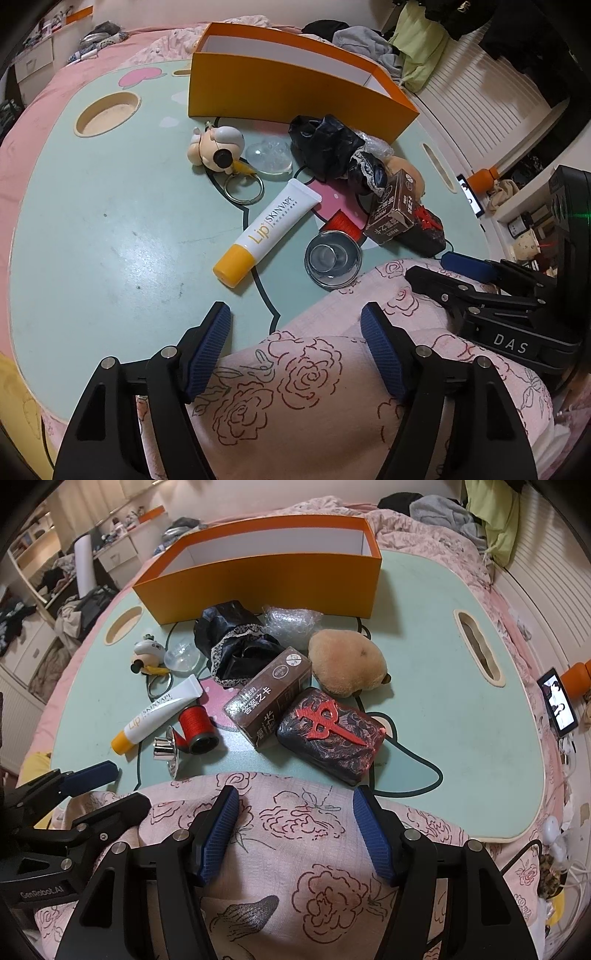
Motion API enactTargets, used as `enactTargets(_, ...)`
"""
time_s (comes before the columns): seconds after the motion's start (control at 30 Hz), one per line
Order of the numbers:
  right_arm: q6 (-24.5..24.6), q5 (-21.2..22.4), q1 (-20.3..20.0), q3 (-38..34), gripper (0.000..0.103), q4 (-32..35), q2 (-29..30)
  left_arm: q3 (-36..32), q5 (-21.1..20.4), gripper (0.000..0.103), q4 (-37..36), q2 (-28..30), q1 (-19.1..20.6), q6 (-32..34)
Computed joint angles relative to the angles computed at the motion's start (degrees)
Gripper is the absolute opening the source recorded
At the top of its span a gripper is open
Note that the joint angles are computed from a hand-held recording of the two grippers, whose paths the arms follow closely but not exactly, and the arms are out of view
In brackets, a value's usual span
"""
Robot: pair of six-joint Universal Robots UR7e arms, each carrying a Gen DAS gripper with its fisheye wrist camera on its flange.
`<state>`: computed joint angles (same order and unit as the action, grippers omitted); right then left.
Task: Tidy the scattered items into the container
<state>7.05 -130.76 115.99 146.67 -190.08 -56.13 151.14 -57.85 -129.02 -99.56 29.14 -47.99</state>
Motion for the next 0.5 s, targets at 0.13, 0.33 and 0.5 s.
enactTargets(0.13,0.3,0.8,-0.4,0.0,0.065,0.8,-0.2,0.0,-0.4,0.074,-0.7,-0.2,0.5,0.5)
enactTargets(0.33,0.7,1.8,-1.0,0.0,0.065,1.7,-0.8,-0.1,-0.8,0.075,-1.6,-0.2,1.2,1.0)
enactTargets(0.5,0.8,2.3,-1.2,0.1,0.065,2.0,-1.1,0.8,-2.1,0.077,-5.0,-1.6,2.5,2.2)
